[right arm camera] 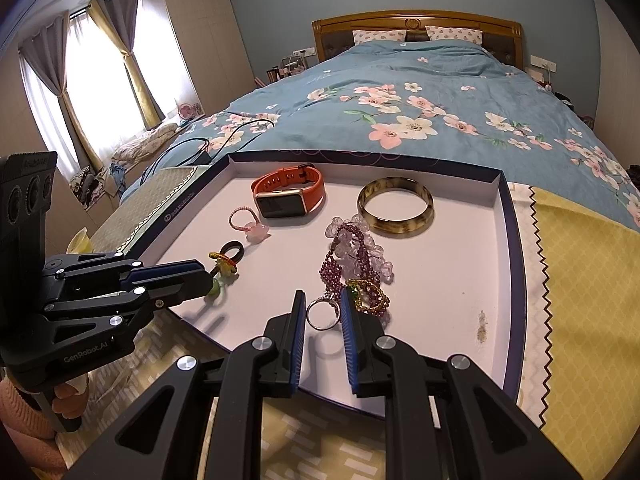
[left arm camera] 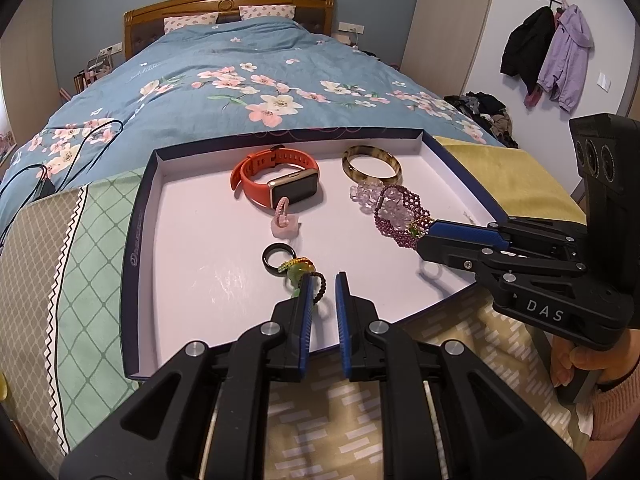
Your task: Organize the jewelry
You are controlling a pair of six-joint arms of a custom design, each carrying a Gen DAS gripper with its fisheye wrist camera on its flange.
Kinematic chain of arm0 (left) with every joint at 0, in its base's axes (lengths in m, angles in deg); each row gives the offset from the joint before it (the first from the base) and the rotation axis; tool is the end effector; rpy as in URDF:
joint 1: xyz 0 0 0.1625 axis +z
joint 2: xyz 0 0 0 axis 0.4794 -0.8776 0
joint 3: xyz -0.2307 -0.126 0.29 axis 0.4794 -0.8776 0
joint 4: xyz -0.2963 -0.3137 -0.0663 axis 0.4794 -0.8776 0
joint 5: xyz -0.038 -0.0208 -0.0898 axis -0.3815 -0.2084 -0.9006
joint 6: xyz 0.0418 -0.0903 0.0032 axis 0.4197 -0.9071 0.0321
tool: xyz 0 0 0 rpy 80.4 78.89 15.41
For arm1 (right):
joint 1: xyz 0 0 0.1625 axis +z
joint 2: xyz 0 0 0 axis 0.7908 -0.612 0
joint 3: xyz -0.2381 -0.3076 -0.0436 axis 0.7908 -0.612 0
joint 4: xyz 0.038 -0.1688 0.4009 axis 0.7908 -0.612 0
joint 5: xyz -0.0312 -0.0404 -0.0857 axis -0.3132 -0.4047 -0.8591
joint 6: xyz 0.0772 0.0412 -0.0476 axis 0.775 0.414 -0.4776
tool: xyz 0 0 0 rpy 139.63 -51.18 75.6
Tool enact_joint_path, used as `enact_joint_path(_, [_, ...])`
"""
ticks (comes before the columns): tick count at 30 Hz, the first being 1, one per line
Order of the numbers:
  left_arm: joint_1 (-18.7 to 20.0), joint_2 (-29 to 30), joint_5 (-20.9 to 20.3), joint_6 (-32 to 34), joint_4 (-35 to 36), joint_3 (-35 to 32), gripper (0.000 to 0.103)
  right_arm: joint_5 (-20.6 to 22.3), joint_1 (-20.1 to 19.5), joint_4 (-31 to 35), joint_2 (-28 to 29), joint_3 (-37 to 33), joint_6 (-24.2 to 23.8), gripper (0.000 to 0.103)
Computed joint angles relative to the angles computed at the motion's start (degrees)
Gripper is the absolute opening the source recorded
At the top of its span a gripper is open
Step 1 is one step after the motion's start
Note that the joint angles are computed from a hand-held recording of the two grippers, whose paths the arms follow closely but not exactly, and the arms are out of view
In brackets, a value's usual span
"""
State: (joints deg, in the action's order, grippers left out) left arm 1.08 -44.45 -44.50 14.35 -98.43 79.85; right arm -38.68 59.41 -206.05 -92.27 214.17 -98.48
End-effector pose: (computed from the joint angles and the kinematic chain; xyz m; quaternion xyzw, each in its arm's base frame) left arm -0.2254 -0.3696 0.1954 0.1719 0.8908 -0.3142 0.2796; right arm 0.2588 -0.3715 0.2034 0.3434 -0.9024 0.2103 0.1536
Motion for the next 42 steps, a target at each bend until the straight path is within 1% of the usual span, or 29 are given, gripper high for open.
enact_joint_path(12, [0.33,0.1,-0.22,-0.37,0.1,-0.01,0.013,-0.06,-0.24,-0.1,-0.53,0.2,0.2,0.016])
enact_joint_path(14, [-0.01,-0.03,0.15,-0.93,0.5,0.13,0.021,-0.06,-0.25,-0.03,-0.8,0.33,0.33,0.017])
enact_joint_path(15, [-0.06,-0.13,0.26,-1.16,0.6,0.21,0.023,-0.11,-0.17,-0.04,-0.85,0.34,0.45,0.018])
enact_joint_path(17, [-0.3,-0.34,0.6,-1.45,0.73,0.43,0.029,-0.17,-0.16,-0.22,-1.1,0.5,0.45,0.023])
enact_joint_path(18, [-0.44,-0.55,0.68,-1.71,0.94,0.54,0.031,-0.31,-0.01,-0.33,-1.12,0.55,0.6,0.028])
enact_joint_path(20, [-0.91,-0.88,1.23,-2.28,1.28,0.84,0.038,-0.29,0.06,-0.48,-1.42,0.74,0.59,0.029])
enact_joint_path(21, [-1.21,-1.15,1.41,-2.52,1.57,1.0,0.041,-0.35,0.18,-0.62,-1.54,0.84,0.69,0.034])
enact_joint_path(22, [-1.53,-1.4,1.73,-2.95,1.96,1.11,0.052,-0.28,0.16,-0.89,-2.01,1.14,0.78,0.041])
enact_joint_path(23, [-2.15,-1.81,2.63,-3.84,2.61,1.38,0.059,-0.17,0.24,-1.2,-2.34,1.36,0.88,0.044])
enact_joint_path(24, [-2.84,-2.48,3.35,-4.63,3.62,1.62,0.062,-0.11,0.36,-1.49,-2.52,1.49,0.93,0.048])
enact_joint_path(26, [-4.24,-3.69,4.43,-6.08,4.99,2.18,0.081,-0.02,0.72,-2.13,-3.64,2.15,1.14,0.057])
enact_joint_path(29, [-7.26,-6.39,7.81,-10.62,9.63,3.3,0.096,-0.46,1.51,-3.94,-5.66,3.53,1.47,0.075])
enact_joint_path(30, [-8.71,-7.59,9.3,-13.03,12.69,3.64,0.098,-0.61,1.76,-4.47,-6.08,3.8,1.77,0.085])
enact_joint_path(31, [-9.97,-8.62,10.56,-15.62,15.83,3.86,0.098,-0.06,1.9,-5.31,-7.28,4.62,2.15,0.089])
enact_joint_path(32, [-11.19,-9.82,11.33,-18.03,18.82,4.04,0.098,0.12,2.13,-5.99,-7.71,4.99,2.41,0.092])
enact_joint_path(33, [-12.11,-10.73,11.74,-19.93,21.26,4.02,0.098,-0.09,2.56,-7.1,-8.31,5.64,2.39,0.096])
enact_joint_path(36, [-15.69,-13.33,14.01,-28.07,31.79,3.65,0.098,-2.29,4.58,-11.15,-8.77,7.19,1.42,0.096])
enact_joint_path(39, [-19.74,-15.59,15.75,-38.41,44.6,2.81,0.098,-3.76,6.31,-14.41,-9.94,8.96,1.01,0.096])
enact_joint_path(41, [-22.92,-17.25,16.88,-46.31,53.16,2.41,0.098,-4.67,7.69,-17.58,-10.59,10.34,-0.12,0.096])
enact_joint_path(42, [-24.22,-17.93,17.11,-49.13,56.43,2.24,0.098,-5.56,8.48,-19.71,-10.45,10.95,-0.74,0.096])
